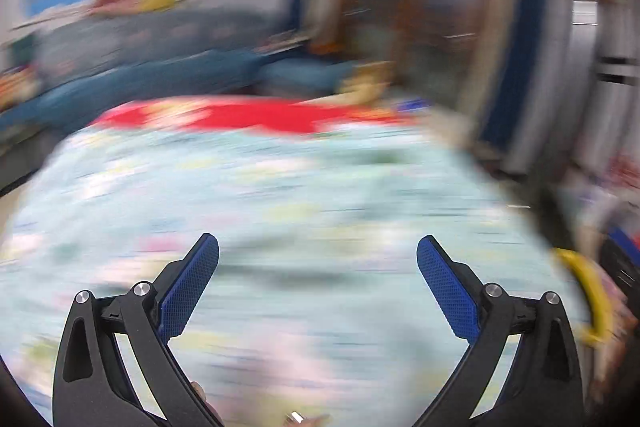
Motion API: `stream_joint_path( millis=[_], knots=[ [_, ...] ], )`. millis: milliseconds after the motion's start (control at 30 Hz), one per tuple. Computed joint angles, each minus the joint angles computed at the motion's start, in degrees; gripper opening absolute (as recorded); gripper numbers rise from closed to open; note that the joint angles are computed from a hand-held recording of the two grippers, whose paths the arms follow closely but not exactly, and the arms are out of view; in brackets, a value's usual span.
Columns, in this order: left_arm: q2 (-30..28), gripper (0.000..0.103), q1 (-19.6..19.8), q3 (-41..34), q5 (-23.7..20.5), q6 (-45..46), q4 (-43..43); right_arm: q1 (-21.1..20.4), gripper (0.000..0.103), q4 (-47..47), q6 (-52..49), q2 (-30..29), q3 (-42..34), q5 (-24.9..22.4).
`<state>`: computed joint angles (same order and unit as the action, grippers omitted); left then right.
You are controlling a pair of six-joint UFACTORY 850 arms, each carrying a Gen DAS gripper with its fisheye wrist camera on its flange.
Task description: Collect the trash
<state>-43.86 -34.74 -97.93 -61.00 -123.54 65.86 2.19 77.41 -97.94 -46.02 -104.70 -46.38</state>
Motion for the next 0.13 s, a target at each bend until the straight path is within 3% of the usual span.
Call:
stream_joint_path(
  millis=[67, 133],
  knots=[
    [5.54, 0.096, 2.56, 9.69, -2.53, -3.22, -6.15, 4.26, 0.092, -9.47, 8.84, -1.56, -2.50, -3.85],
    [10.69, 0.096, 5.43, 18.43, -0.37, -5.85, -11.99, 7.22, 0.092, -14.90, 12.57, -2.39, -3.47, -5.06]
  ],
)
